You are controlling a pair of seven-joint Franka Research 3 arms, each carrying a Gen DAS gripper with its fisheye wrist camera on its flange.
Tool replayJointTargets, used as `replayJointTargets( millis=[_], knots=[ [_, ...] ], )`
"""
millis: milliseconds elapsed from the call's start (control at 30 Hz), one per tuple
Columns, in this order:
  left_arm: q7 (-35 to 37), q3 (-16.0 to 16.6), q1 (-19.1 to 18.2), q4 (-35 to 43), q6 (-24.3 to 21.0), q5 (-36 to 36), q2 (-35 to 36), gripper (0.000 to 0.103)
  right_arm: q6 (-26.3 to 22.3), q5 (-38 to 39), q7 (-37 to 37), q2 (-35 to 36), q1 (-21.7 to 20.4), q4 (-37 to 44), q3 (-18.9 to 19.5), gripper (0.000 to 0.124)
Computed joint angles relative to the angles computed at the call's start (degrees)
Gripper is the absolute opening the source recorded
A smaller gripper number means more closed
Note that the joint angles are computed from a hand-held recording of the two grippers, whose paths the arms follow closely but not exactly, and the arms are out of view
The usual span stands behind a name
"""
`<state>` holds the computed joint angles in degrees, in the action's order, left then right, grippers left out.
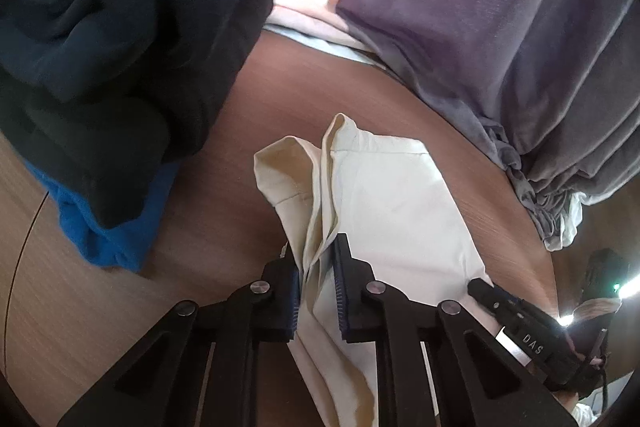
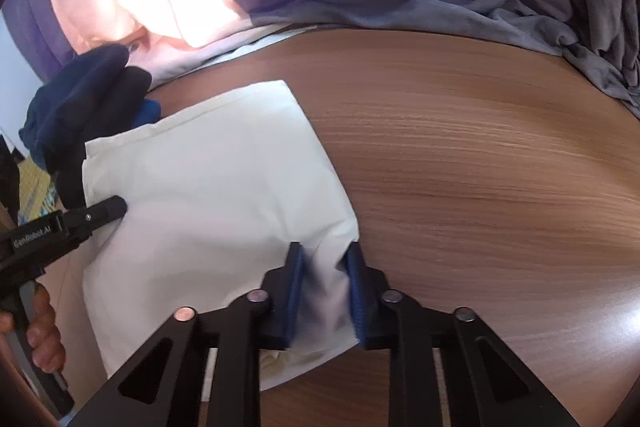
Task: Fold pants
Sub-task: 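Grasp the folded shorts' edge with the left gripper while the right gripper grasps its side, then lift and carry the folded shorts with both grippers toward the dark clothes stack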
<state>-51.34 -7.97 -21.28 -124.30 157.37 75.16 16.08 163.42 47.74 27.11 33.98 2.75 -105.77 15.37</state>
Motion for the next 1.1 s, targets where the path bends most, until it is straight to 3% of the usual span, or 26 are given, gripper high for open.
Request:
replayJointTargets(
  millis=[167, 400, 767, 1100],
  knots=[
    [9.2, -0.9, -1.1, 3.0, -4.4, -2.9, 0.3, 0.014, 0.6, 1.6, -0.1, -1.6, -0.8, -1.0, 0.5, 0.013],
    [7.2, -0.3, -1.3, 3.4, -3.0, 0.7, -0.2, 0.013, 3.4, 6.2, -3.9, -4.3, -2.0, -3.3, 2.1, 0.010],
    [7.7, -3.3, -3.1, 2.8, -9.9, 1.2, -4.4, 0.013, 4.6, 28.8, -25.9, -11.9, -5.9, -8.6, 6.1, 0.010],
    [10.7, -7.3, -5.7, 1.9, -21.2, -2.0, -9.5, 0.013, -3.2, 48.2, -45.1, -21.7, -4.9, -15.0, 2.2, 0.010]
  ],
)
